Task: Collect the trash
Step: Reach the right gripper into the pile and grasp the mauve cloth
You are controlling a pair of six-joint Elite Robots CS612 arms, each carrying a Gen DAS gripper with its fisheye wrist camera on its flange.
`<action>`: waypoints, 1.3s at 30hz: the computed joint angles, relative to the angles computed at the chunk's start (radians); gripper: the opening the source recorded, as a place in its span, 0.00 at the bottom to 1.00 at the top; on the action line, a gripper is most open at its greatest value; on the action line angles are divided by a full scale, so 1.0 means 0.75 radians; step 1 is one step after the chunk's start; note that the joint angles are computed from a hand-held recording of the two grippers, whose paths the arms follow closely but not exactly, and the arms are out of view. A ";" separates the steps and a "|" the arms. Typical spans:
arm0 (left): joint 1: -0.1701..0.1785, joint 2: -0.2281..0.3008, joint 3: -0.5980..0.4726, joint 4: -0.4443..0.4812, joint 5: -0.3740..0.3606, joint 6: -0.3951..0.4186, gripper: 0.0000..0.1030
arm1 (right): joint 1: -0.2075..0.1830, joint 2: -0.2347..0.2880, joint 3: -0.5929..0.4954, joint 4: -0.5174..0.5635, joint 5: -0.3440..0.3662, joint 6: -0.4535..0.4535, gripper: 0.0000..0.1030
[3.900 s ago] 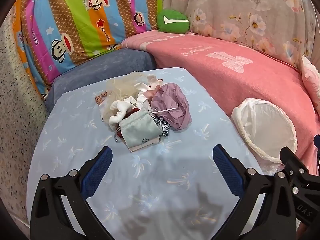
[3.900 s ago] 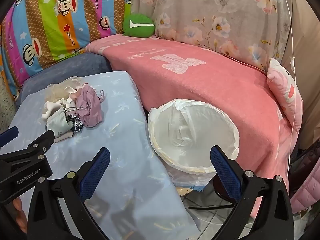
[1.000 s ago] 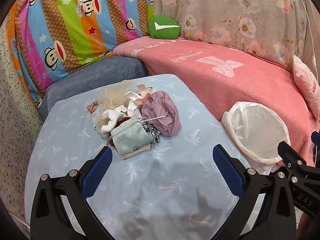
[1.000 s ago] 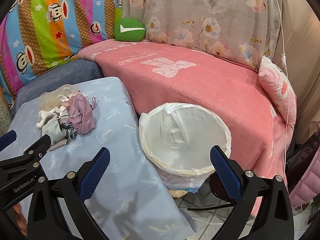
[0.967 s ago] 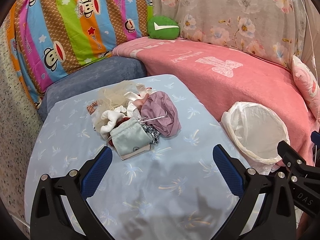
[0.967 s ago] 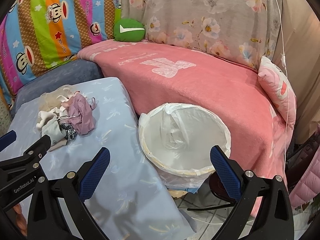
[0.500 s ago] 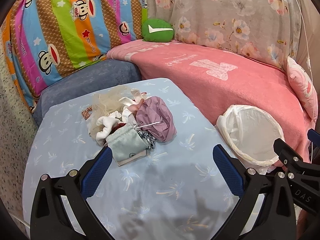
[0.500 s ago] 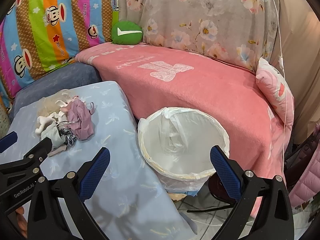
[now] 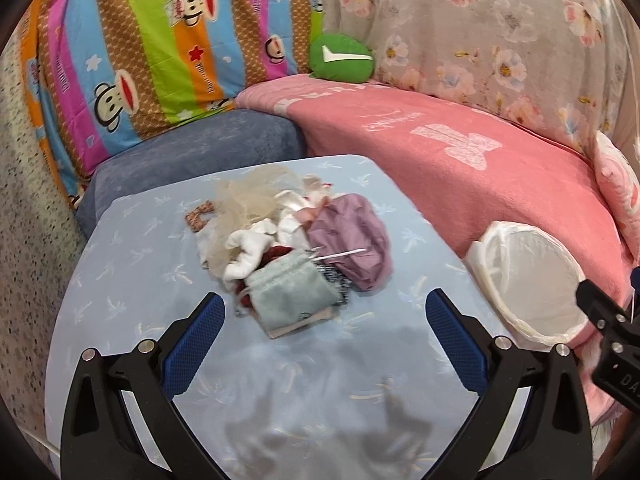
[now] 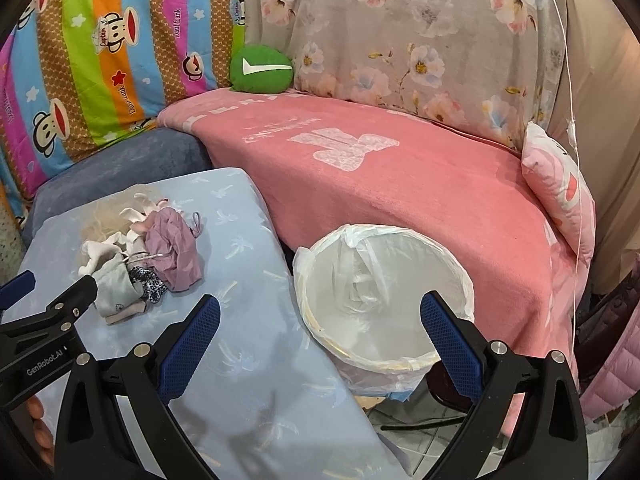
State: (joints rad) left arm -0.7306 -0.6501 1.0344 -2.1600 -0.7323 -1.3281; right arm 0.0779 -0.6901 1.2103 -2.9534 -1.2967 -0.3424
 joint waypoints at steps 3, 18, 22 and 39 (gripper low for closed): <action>0.010 -0.027 0.049 0.032 -0.011 -0.079 0.93 | 0.011 0.009 -0.014 0.020 0.016 0.002 0.94; 0.065 -0.101 0.240 -0.055 -0.133 -0.219 0.93 | 0.091 0.104 -0.168 0.164 0.102 -0.022 0.94; 0.079 -0.080 0.228 -0.144 -0.153 -0.131 0.93 | 0.112 0.153 -0.250 0.236 0.114 -0.031 0.94; 0.150 0.009 0.171 -0.419 -0.418 0.014 0.57 | 0.154 0.338 -0.577 0.601 0.156 -0.037 0.61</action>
State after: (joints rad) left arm -0.6180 -0.6433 1.1625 -2.4745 -1.0457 -1.3174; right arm 0.1936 -0.4367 0.7774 -2.5024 -1.1800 -0.3705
